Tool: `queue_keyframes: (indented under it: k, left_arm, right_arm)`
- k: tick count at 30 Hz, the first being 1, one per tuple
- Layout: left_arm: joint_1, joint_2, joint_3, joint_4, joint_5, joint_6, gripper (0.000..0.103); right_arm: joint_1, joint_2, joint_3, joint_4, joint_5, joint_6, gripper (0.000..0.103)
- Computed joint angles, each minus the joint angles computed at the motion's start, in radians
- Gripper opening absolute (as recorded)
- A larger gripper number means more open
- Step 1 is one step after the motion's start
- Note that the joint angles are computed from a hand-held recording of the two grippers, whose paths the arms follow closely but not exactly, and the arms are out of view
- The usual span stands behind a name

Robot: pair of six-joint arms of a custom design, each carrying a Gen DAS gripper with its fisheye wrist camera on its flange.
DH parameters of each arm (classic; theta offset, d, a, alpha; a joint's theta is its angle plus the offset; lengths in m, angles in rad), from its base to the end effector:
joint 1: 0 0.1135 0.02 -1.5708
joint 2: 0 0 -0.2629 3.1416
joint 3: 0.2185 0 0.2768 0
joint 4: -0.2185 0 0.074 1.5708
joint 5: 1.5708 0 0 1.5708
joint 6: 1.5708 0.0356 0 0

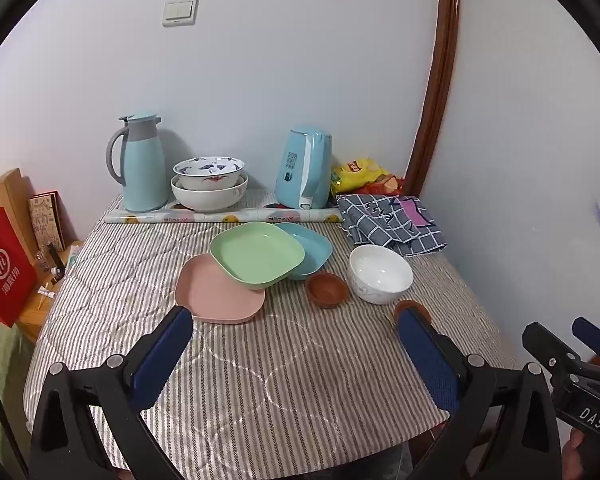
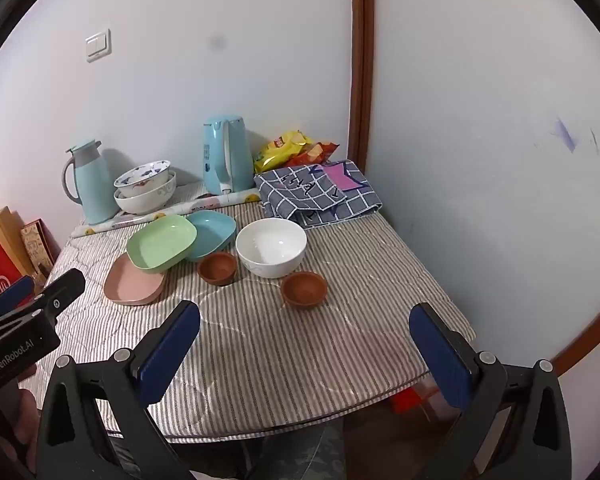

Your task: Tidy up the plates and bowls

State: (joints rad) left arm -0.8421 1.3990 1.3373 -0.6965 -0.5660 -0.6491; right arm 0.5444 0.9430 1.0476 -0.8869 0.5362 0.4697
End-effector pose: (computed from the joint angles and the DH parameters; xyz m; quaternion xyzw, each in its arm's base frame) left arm 0.2300 -0.2290 0.3442 -0.0249 0.8886 -0.0690 0.4528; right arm 0.1824 0.0892 0.3404 0.0684 0.8935 -0.0339 0.4426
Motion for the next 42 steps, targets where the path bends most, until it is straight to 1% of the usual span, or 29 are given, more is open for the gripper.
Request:
queue_keyframes:
  k: [1,2,4,5,6,7,8,9,12,16,17,19,21,42]
  left_arm:
    - [0.004,-0.001,0.000,-0.004,0.004,-0.003,0.103]
    - [-0.004,0.033,0.042,-0.031,-0.007,0.007,0.103]
    - [-0.003,0.044,0.054,-0.036,-0.009,0.009,0.103]
    - [-0.002,0.050,0.060,-0.037,-0.009,0.011,0.103]
    - [-0.003,0.020,0.019,-0.014,-0.006,0.013,0.103]
    - [-0.004,0.020,0.015,-0.010,-0.010,0.014,0.103]
    - [-0.030,0.020,0.018,-0.019,-0.038,0.004,0.103]
    - [-0.033,0.020,0.019,-0.019,-0.041,0.005,0.103]
    - [-0.037,0.020,0.020,-0.019,-0.046,0.001,0.103]
    - [-0.040,0.023,0.022,-0.020,-0.052,-0.003,0.103]
    - [-0.038,0.003,-0.011,-0.001,-0.050,-0.001,0.103]
    - [-0.040,0.001,-0.014,0.000,-0.054,-0.001,0.103]
    - [-0.037,0.013,0.005,-0.012,-0.053,-0.003,0.103]
    - [-0.037,0.011,0.012,-0.019,-0.054,-0.004,0.103]
  right_arm:
    - [0.007,0.000,0.000,-0.005,0.007,0.005,0.103]
    - [0.015,-0.001,-0.002,-0.011,0.012,0.012,0.103]
    - [0.037,-0.009,-0.008,-0.021,0.021,0.027,0.103]
    - [0.007,-0.005,0.005,-0.021,-0.003,0.012,0.103]
    - [0.008,0.003,0.015,-0.028,-0.001,0.013,0.103]
    - [0.011,-0.016,-0.003,-0.017,0.002,0.014,0.103]
    - [0.008,-0.016,-0.003,-0.014,-0.001,0.009,0.103]
    - [0.027,-0.033,-0.015,-0.023,0.019,0.027,0.103]
    - [0.009,-0.035,-0.022,-0.010,-0.001,0.016,0.103]
    - [0.025,-0.021,-0.014,-0.016,0.008,0.026,0.103]
    - [0.025,-0.019,-0.015,-0.014,0.007,0.024,0.103]
    - [0.036,-0.022,-0.017,-0.016,0.016,0.030,0.103]
    - [0.043,-0.019,-0.016,-0.015,0.019,0.033,0.103]
    - [0.040,-0.024,-0.004,-0.024,0.015,0.047,0.103]
